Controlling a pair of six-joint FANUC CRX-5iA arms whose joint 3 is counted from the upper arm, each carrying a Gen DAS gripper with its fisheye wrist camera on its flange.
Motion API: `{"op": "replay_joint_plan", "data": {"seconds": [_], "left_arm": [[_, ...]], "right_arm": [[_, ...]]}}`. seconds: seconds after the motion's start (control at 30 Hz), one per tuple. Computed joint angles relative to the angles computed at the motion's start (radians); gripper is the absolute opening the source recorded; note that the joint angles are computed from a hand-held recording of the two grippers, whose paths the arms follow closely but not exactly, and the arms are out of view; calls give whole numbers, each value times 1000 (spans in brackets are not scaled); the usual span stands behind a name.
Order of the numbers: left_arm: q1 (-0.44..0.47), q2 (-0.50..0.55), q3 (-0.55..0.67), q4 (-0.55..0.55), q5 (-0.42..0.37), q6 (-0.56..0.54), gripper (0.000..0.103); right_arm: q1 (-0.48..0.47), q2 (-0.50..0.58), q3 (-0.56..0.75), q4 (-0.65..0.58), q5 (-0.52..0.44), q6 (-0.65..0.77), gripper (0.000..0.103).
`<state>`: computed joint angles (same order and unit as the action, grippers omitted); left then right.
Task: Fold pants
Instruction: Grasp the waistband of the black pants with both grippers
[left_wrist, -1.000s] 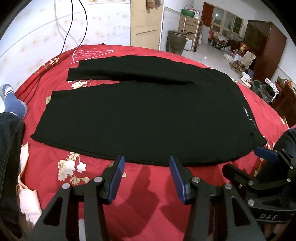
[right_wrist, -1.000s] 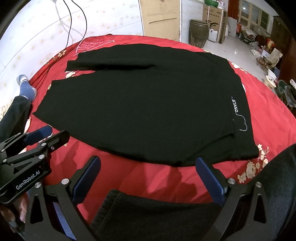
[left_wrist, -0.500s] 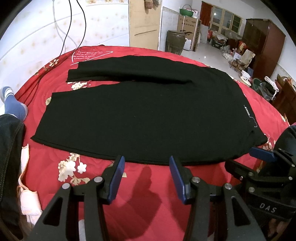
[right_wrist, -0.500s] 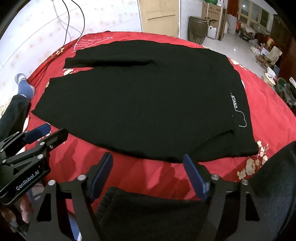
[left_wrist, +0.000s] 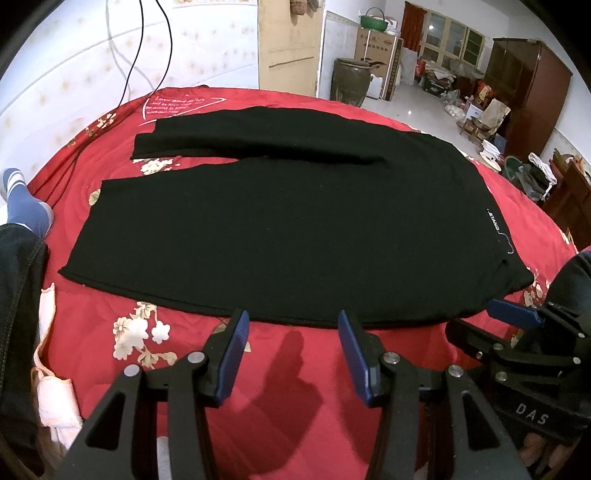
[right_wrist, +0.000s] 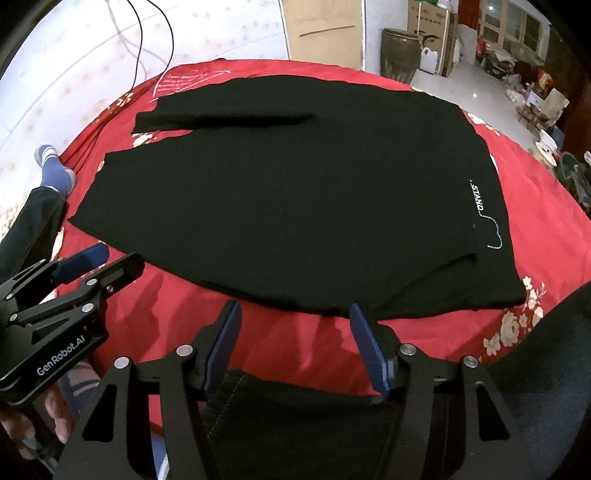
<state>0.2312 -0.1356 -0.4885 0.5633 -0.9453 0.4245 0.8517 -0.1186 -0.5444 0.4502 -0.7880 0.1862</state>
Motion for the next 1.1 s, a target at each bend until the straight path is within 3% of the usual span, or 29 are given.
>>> {"op": "replay_joint_plan", "data": {"seconds": [0.73,0.8,1.1], "left_arm": [[-37,31,45,-34,10,55,53],[-47,46,65,-42,9,72,57],[-120,162,203,-95,33,175,59]], "right_arm": [[-72,-5,33,-76,43,78,66],[-89,-4,41,-94,49,95,66],[-219,63,150,-238,83,313,70]]}}
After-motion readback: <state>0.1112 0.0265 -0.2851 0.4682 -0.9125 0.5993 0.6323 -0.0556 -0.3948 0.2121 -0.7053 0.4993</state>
